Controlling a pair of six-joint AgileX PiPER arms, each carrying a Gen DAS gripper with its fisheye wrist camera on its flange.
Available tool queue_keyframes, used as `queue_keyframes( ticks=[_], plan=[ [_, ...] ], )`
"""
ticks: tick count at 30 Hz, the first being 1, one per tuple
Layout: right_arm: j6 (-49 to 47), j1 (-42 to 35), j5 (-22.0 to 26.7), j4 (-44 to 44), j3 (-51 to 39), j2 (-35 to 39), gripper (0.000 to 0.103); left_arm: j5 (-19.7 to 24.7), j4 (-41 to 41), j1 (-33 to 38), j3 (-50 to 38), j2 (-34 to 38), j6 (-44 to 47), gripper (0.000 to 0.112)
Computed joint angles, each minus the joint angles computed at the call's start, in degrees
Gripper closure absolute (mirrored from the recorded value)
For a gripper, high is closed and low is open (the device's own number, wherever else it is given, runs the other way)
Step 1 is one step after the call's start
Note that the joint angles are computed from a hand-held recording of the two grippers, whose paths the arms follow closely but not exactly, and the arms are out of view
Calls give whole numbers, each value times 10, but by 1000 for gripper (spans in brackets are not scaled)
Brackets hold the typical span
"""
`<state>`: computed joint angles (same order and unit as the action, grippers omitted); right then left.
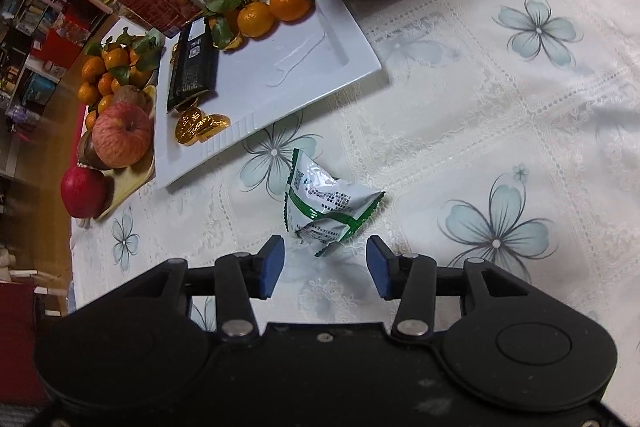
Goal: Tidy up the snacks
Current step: 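Close right tool on the green-and-white QR packet while left tool moves toward the silver-and-yellow packet, then lift the green-and-white packet with right tool while left tool lowers to the silver-and-yellow packet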
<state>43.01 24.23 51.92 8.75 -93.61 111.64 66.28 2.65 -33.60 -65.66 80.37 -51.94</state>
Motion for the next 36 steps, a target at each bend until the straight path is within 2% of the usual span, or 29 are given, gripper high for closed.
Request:
queue_keyframes(
  ticks=[4,8,12,19,22,26,31,36],
  plan=[
    [14,-2,3,17,-29,29,55,2,4,1,-1,-5,-5,72],
    [49,2,11,-14,-72,64,55,2,0,5,1,-8,-5,72],
    [73,7,30,-45,-108,91,48,1,-9,11,0,-9,5,72],
    [73,28,50,-83,-121,104,48,0,-13,16,1,-13,8,72],
    [69,37,50,-100,-107,95,51,-1,-14,20,3,-14,9,72],
    [53,37,38,-99,-72,72,63,0,-13,21,2,-11,8,72],
    [30,33,26,-89,-16,28,64,-4,-15,18,1,-11,15,72],
    [-7,18,-1,-60,83,-62,64,-20,-6,3,2,-9,17,72]
  ],
)
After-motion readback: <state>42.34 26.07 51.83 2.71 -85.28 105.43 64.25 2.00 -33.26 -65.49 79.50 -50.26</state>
